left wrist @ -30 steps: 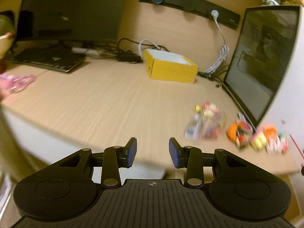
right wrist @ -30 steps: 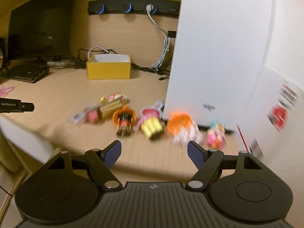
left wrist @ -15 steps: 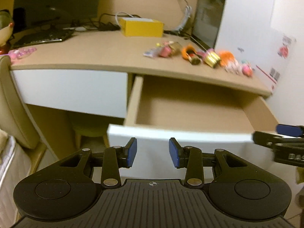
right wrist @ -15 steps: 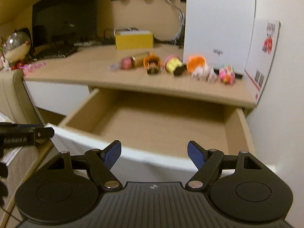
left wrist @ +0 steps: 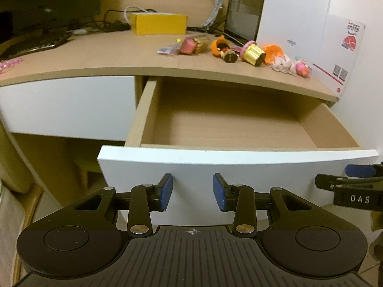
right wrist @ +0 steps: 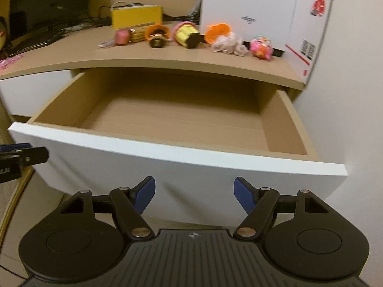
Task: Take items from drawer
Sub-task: 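Withdraw both open tools from the desktop toward the empty drawer, then push the white drawer front shut with both tools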
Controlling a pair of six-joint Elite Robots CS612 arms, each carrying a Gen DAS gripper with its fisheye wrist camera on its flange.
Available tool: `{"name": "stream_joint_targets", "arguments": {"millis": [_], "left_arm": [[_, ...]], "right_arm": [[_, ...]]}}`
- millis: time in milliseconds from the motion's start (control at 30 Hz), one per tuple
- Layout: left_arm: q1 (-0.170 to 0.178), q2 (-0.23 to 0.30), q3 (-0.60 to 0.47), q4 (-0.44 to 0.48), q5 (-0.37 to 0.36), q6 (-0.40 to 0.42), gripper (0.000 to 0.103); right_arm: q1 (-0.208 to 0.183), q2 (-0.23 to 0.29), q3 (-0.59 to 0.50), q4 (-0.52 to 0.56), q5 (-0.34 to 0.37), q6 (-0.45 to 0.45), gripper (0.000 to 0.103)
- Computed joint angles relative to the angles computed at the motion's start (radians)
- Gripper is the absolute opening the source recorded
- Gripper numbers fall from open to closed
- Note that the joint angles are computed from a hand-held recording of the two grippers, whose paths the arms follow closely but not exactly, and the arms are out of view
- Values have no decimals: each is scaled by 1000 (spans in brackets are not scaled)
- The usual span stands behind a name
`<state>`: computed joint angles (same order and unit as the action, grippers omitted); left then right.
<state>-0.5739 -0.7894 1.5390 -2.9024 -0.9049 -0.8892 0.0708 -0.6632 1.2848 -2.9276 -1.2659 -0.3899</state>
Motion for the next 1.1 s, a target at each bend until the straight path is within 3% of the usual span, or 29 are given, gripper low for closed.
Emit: {"name": "stream_joint_targets", "arguments": {"millis": [267,433,767,1100], "left_arm": [[29,6,5,-75,-74,32,40],[58,25,-28,-92,-113,66,40],[122,85,-129,-121,-184,171,40],[167,148,-233,-116,-209,256,40]], "right_arm": [[8,21,-41,19,-32,99,73],[26,52,-98,23,-75,93,73],[57,157,-285,47,-132,141,73],[83,263,-485,95,-186,176,73]]}}
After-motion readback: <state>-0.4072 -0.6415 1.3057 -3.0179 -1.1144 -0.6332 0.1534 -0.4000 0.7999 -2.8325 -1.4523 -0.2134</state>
